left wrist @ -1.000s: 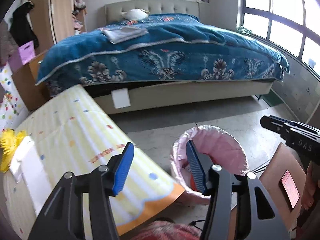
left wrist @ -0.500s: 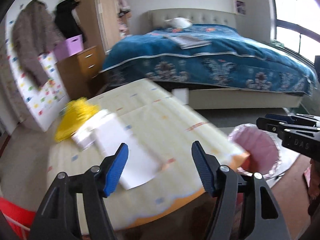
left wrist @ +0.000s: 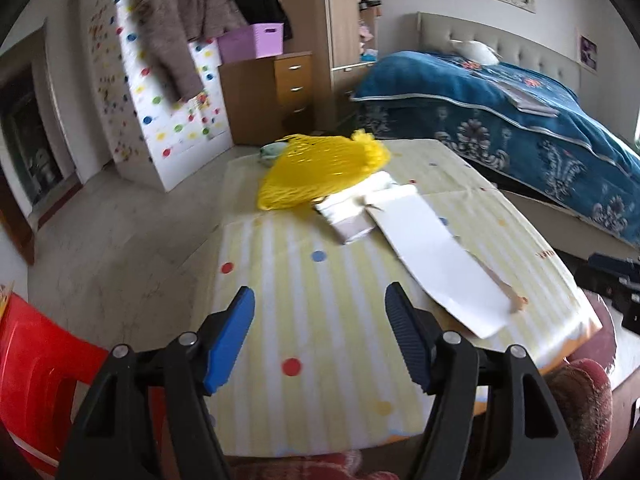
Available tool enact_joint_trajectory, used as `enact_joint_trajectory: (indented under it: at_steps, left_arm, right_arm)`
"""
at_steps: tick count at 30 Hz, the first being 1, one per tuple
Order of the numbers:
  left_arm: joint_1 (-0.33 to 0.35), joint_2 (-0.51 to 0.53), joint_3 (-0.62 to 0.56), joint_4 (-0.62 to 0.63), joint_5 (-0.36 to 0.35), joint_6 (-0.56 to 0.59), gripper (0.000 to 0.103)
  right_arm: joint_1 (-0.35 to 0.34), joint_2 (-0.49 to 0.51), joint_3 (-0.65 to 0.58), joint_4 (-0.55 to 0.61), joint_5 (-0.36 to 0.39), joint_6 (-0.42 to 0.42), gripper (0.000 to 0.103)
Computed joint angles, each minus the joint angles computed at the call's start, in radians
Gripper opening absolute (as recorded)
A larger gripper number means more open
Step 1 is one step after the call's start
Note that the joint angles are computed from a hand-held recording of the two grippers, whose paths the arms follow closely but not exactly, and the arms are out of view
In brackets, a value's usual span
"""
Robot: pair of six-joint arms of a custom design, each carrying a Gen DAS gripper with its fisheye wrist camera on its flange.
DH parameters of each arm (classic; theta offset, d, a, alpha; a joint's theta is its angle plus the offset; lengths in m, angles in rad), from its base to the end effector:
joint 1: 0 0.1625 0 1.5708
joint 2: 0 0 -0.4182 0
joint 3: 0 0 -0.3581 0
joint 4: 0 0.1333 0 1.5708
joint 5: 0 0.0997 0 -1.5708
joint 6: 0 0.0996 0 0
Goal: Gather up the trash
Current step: 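Move both tools back over the table, then grasp the yellow foam net with the left tool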
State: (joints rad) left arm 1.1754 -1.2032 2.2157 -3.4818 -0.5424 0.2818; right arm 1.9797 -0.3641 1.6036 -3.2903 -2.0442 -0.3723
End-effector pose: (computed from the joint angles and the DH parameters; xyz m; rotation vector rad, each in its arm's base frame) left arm 0.0314 -0.4924 0.2950 0.1479 2.0312 -1.0089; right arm 0.3338 -0.5492 -0.0598 0.8502 -2.4690 0.6493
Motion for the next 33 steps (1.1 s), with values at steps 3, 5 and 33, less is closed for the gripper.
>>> enact_joint_trajectory:
  at_steps: [3,5,33]
  left_arm:
    - [0.018,0.000,-0.028,0.014,-0.020,0.008,0.073]
    - [0.029,0.009,-0.054,0.027,-0.033,0.022,0.075]
    - [0.289,0.291,-0.714,0.451,-0.143,0.064,0.062]
  right_arm:
    - [0.008,0.030,-0.046,0.028,-0.001,-0.002,0.043]
    - [0.008,0.046,-0.072,0.040,0.003,-0.007,0.043]
    - [-0.021,0.279,-0.573,0.296,-0.012,-0.075,0.043]
